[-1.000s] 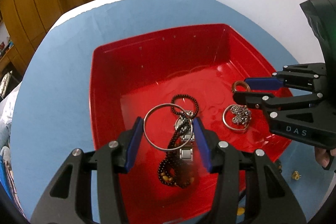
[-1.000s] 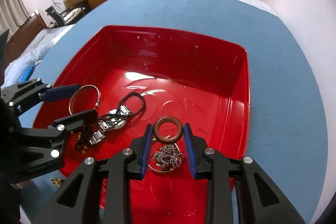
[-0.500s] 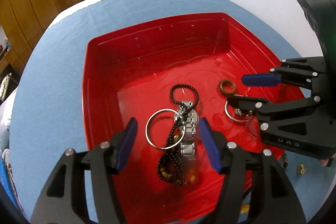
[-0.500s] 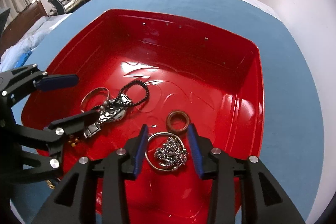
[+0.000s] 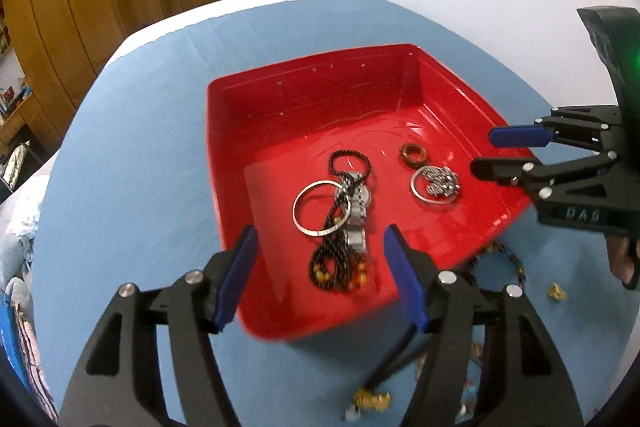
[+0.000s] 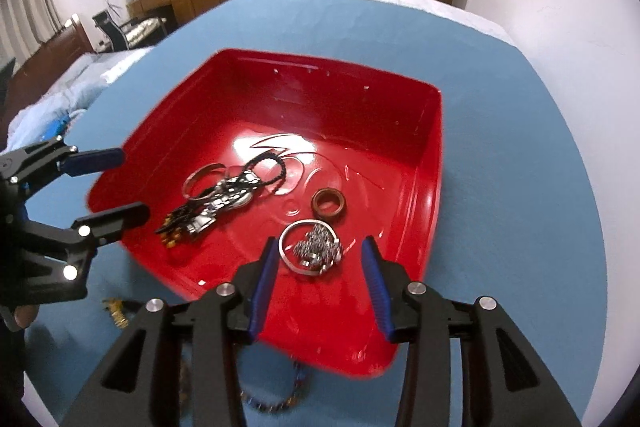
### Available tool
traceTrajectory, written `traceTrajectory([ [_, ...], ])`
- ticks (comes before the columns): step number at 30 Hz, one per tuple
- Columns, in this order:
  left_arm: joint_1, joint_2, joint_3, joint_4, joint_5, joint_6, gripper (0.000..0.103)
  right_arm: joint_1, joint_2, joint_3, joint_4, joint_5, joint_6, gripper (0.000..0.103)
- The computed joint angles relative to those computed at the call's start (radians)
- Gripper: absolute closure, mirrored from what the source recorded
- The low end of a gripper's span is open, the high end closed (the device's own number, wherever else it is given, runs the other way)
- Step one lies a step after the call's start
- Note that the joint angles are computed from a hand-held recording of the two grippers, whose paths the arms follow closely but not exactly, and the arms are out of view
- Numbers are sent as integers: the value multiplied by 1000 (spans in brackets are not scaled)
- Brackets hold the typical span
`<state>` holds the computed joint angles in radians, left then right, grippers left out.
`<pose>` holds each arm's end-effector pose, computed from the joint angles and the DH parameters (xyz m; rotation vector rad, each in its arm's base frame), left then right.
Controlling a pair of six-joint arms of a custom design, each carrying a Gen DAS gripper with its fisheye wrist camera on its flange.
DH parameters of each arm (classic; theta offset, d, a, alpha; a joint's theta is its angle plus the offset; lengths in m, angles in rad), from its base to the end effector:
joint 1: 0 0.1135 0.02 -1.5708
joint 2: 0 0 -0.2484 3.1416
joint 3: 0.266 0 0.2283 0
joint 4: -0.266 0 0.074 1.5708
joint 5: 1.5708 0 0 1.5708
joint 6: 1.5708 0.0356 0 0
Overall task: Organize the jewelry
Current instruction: 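Open both grippers to drop the bangle and ring, then withdraw, then grasp the brown bead bracelet with the left gripper while the right gripper grasps the gold pendant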
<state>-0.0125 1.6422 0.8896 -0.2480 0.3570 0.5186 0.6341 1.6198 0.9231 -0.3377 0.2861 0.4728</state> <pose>0.2973 -0.0162 0.1641 0.7817 2.3716 -0.2526 0.2435 0.1666 0.1733 -0.1044 2.5391 0.0557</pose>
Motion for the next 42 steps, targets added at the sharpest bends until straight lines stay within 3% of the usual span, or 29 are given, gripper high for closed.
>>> traceTrajectory([
  [8, 114, -228, -164, -84, 94, 97, 37, 165, -289, -172, -70, 107, 147, 55],
  [13, 192, -380, -270, -172, 155, 174, 36, 346, -424, -262, -174, 222, 319, 51],
  [21, 293, -552, -443, -240, 199, 260, 35, 647, -448, -359, -282, 344, 688, 47],
  [27, 291, -582, -549, -201, 172, 219, 34, 812, -342, -405, -287, 387, 932, 47],
  [35, 133, -546, -624, -23, 65, 50, 34, 781, -311, -520, -137, 331, 941, 47],
  [42, 99, -420, -595, 60, 45, 1, 36, 698, -236, -541, -5, 293, 820, 47],
])
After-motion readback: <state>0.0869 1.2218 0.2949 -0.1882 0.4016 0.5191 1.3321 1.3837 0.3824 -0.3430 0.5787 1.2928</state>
